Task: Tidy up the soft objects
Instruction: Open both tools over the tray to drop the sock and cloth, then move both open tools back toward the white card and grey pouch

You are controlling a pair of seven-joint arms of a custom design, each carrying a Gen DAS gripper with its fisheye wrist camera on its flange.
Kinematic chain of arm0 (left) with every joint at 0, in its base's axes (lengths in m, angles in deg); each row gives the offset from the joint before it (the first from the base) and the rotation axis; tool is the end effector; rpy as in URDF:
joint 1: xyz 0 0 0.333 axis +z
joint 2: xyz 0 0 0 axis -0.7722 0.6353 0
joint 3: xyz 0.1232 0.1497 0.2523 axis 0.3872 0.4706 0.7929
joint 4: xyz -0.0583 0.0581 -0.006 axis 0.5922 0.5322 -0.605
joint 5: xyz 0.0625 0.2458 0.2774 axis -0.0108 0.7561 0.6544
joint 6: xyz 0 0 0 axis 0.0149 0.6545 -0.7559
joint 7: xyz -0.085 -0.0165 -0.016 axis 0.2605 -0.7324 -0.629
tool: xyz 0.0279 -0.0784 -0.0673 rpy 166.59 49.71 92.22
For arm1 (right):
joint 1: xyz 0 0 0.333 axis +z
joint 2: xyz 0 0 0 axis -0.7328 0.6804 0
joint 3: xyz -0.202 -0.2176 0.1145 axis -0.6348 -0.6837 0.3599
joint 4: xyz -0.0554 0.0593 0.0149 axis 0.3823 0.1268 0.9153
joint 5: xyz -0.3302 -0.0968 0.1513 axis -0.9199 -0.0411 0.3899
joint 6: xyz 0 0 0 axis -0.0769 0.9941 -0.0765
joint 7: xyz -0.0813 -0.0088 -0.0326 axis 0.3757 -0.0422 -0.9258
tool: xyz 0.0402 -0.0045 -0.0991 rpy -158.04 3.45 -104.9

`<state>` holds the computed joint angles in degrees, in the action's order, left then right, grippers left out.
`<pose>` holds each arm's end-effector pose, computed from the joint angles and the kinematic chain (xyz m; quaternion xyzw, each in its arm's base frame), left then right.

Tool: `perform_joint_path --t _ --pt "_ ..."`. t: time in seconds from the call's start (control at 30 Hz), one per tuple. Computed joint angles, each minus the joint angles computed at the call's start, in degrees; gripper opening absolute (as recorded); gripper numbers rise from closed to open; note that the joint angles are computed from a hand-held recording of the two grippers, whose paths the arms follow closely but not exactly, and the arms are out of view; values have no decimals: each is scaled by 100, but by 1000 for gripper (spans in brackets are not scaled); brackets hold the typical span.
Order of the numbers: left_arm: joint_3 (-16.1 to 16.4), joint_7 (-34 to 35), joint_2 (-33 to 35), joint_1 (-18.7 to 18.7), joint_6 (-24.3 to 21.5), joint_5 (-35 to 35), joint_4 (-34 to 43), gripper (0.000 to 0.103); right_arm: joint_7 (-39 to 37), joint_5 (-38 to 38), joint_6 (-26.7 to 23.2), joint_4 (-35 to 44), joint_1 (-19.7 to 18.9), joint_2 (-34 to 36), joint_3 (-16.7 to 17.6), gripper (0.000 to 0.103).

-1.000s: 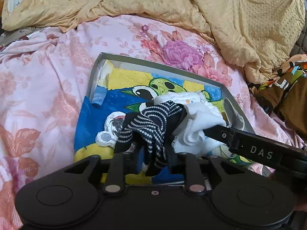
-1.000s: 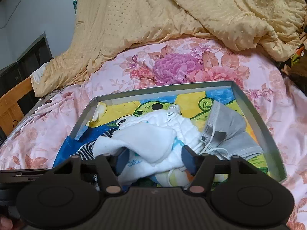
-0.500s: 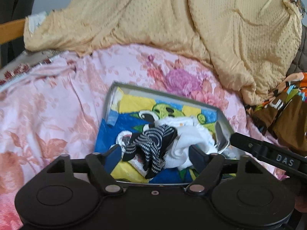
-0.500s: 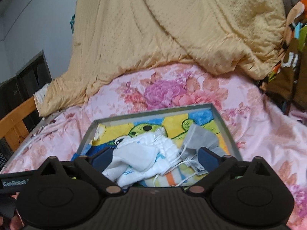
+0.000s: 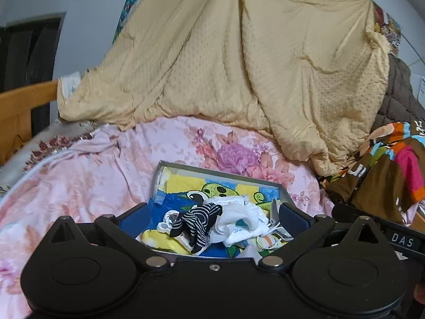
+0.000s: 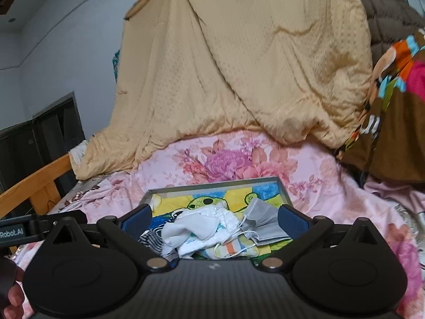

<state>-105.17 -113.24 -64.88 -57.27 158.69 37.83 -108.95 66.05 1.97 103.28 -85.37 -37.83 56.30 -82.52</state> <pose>0.3702 -0.2332 0.5334 -0.7263 0.3946 -0.3989 0.3972 0.5048 0.0283 0.5315 -0.7029 0.4166 -0.1933 0.5431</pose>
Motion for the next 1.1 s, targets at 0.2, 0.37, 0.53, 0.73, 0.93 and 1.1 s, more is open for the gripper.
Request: perform_joint_path --t 0.2,0.37,0.53,0.73,0.93,1.1 --pt "-320 -20 -540 -289 -344 -258 -292 102 -296 93 -38 -731 -48 -798 -132 103" --pt "-574 107 -885 -536 -677 -653 -493 102 -594 197 8 -1221 -77 -1417 -235 103" --pt "-821 461 -1079 -795 -1064 -978 -613 102 -829 232 -17 -1644 -121 -1973 -321 103" --pt "-967 835 -1244 -1110 -1426 -1333 -736 102 -826 31 -51 -2053 -186 -2448 -403 103" --pt "-1126 1047 -1332 -1380 -1757 -1635 -786 102 -772 -265 -55 -2374 -210 -2811 -498 103" --pt "-1191 1219 -1416 -1643 -2009 -1916 -859 102 -804 -514 -36 -2652 -231 -3112 -588 103"
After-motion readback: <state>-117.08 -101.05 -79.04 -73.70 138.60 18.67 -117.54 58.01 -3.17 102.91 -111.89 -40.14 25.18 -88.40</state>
